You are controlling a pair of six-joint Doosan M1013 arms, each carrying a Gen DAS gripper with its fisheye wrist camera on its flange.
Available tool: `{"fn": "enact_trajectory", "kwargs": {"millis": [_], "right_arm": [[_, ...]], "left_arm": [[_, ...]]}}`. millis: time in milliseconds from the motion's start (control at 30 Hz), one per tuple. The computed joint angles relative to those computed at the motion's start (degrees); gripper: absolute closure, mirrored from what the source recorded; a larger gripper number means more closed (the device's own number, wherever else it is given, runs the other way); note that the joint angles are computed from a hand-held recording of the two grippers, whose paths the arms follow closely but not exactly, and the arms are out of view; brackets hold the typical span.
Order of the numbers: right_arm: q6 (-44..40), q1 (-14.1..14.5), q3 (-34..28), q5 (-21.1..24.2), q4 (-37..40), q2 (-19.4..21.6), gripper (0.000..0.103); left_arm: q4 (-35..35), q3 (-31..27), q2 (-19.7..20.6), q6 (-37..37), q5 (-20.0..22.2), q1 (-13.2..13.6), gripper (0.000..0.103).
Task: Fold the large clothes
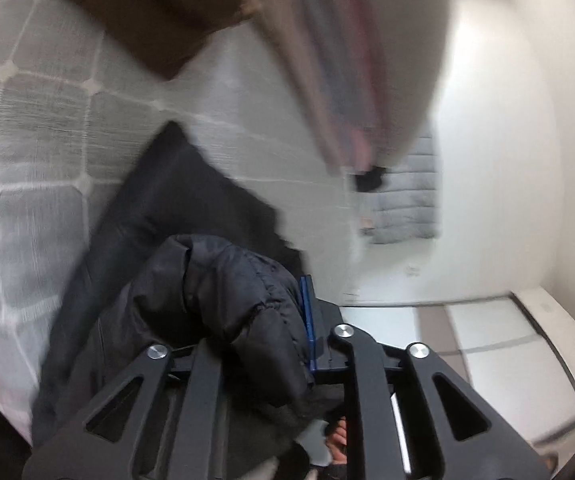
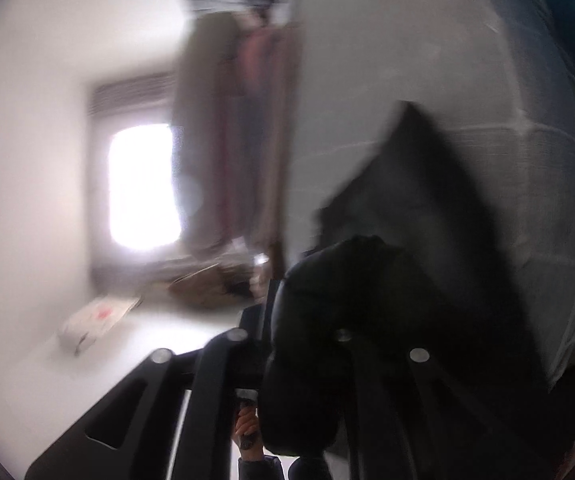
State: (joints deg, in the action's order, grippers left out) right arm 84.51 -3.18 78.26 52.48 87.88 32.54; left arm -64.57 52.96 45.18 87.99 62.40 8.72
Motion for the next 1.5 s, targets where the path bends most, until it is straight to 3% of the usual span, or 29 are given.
{"fn": "enact_trajectory", "kwargs": {"millis": [33, 100, 167, 233, 333, 467, 567, 733, 933, 1000, 1067, 1167, 1300, 1400, 1500], "right_arm": [[2.7, -0.1, -0.4, 0.3, -0.7, 0.9, 0.071], [4.8, -0.3, -0.7, 1.2, 0.9, 2.2, 0.070], [3.8, -0.6, -0.6, 1.9, 2.4, 2.2, 0.061], [2.7, -0.8, -0.2, 1.5, 2.7, 1.5, 0.038], [2.6, -1.2, 1.2, 0.2, 1.5, -0.3, 0.026], [0.0, -1.3, 3.8, -0.6, 1.0, -3.5, 0.020], [-2.1, 0.2, 2.0, 4.7, -2.3, -3.6, 0.018], [-2.3, 4.4, -6.0, 14.8, -5.4, 0.9, 0.018], [2.1, 7.2, -20.9, 19.1, -6.2, 9.6, 0.018], [1.8, 7.4, -25.7, 18.4, -3.5, 12.5, 0.018], [1.4, 7.4, -31.0, 14.8, 0.6, 15.9, 0.018], [4.0, 7.1, -33.7, 6.2, 2.5, 18.0, 0.015], [7.2, 6.8, -33.8, 1.1, -0.9, 18.0, 0.015], [4.9, 6.9, -32.4, 1.0, -8.8, 15.6, 0.015], [6.2, 7.5, -29.2, -1.8, -24.9, 11.4, 0.015]], "left_arm": [[2.3, -1.9, 1.5, -3.4, 0.7, -0.2, 0.084], [4.3, -4.7, 4.1, -7.8, 2.0, -0.6, 0.083], [5.4, -6.6, 5.3, -9.1, 2.9, -0.8, 0.082], [5.5, -7.8, 5.7, -9.1, 3.6, -1.0, 0.078], [7.4, -10.8, 6.6, -9.6, 6.3, -1.2, 0.059], [8.0, -11.8, 5.9, -10.8, 6.6, -1.1, 0.040], [8.3, -12.9, 5.5, -10.0, 6.3, -0.6, 0.037], [8.0, -11.1, 3.0, -6.4, 2.7, -0.3, 0.030], [8.2, -9.1, 1.3, -1.9, 4.2, 0.1, 0.028], [6.7, -6.3, -0.1, 2.5, 5.0, 0.3, 0.028], [5.4, -4.9, -0.8, 6.7, 6.7, 0.0, 0.028], [4.2, -3.2, -1.4, 12.6, 9.1, -1.0, 0.028], [5.6, -2.8, -1.7, 19.2, 12.4, -2.7, 0.028], [7.4, -3.4, -1.4, 22.1, 12.4, -3.9, 0.028], [7.5, -5.1, -0.5, 22.7, 9.7, -4.5, 0.028]]}}
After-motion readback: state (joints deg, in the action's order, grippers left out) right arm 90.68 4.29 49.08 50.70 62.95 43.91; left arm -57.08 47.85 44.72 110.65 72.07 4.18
